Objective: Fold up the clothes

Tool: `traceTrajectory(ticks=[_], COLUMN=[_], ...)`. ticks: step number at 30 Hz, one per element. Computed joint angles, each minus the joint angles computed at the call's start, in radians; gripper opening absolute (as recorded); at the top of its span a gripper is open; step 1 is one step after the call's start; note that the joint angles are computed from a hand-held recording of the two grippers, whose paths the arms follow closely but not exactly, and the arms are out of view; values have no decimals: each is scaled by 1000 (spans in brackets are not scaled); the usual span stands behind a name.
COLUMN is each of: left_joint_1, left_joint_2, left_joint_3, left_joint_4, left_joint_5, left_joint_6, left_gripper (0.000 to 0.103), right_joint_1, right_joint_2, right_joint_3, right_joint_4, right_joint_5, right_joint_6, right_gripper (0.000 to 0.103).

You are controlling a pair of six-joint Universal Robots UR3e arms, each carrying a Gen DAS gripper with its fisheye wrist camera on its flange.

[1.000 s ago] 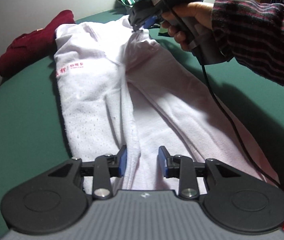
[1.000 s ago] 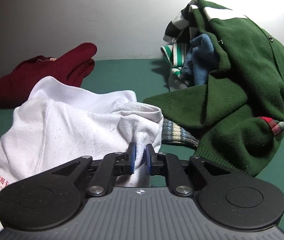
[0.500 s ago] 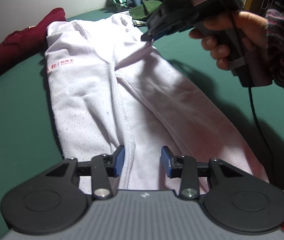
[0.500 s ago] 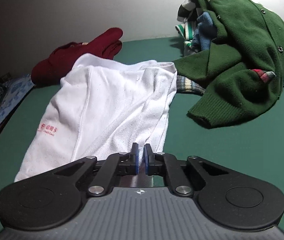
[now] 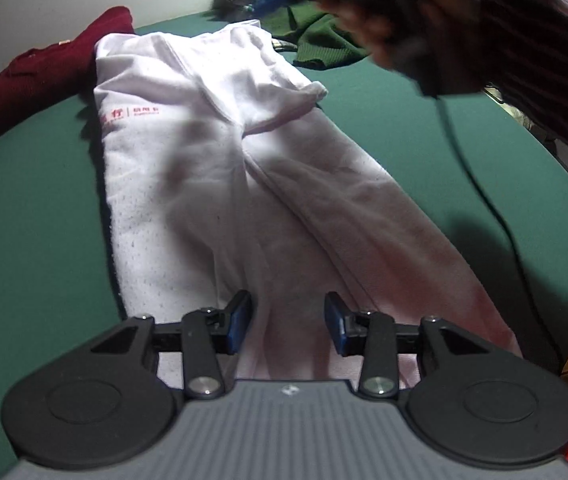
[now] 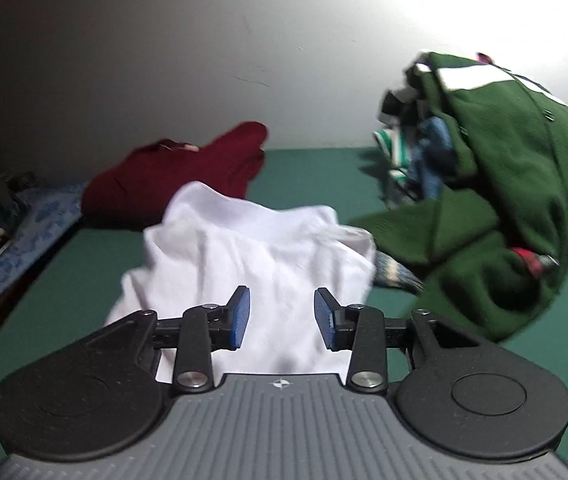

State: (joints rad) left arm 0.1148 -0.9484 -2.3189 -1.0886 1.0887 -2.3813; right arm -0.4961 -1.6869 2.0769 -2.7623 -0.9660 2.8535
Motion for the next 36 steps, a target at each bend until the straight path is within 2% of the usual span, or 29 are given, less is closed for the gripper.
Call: traceTrajectory(ticks=[2,5,8,11,12,13,14,18,20,24,26,27,29,31,33,34,36], left_joint_1=[-4,5,14,21,25,30,35,24,11,0,-8,-9,-2,14,32,41,52], left_joint_2=[3,14,19,29,33,38,45,50,48,59,56,56,57,60,64,66,65], left_joint_3=[-1,-4,-7,-10,-10,-10,-11,-13,-12,-9,-4,-2,0,5,11,14,21], left_joint_4=[1,-7,-8,-9,-12,-18,-25,-21,-16,-30,-30,-32,-39,-57,-80,-92,-112], left_joint_5=[6,4,4,7,7,7,6,17,25,35,43,44,39,26,9,1,-12], left_joint_6=[-6,-12,-25,-41,-44,-46,-46,-65,-75,-77,-79,-79,-74,-63,-52,-47,-36], left_gripper=[42,44,44,44,44,44,44,44,45,46,46,46,47,47,49,50,51], right_joint_1=[111,229,313,366,365,358,349,338,333,342,334,328,284,226,157,120,52], right_joint_2=[158,345,493,603,633,654,672,688,723,787,766,752,659,539,383,303,123], right_joint_3=[-112,-290,-466,-648,-713,-757,-793,-790,-835,-910,-869,-843,-682,-495,-328,-251,-106], right_joint_4=[-110,-165,-120,41,130,193,239,135,143,208,167,139,-10,-176,-159,-120,42], right_joint_5=[-47,-95,-143,-207,-191,-157,-122,-69,-43,-15,-8,-3,24,46,73,94,104], right_joint_6=[32,55,34,68,89,112,135,232,279,220,212,214,248,252,131,56,-112], right_gripper=[40,40,41,42,39,16,14,14,14,15,15,18,33,42,38,33,25])
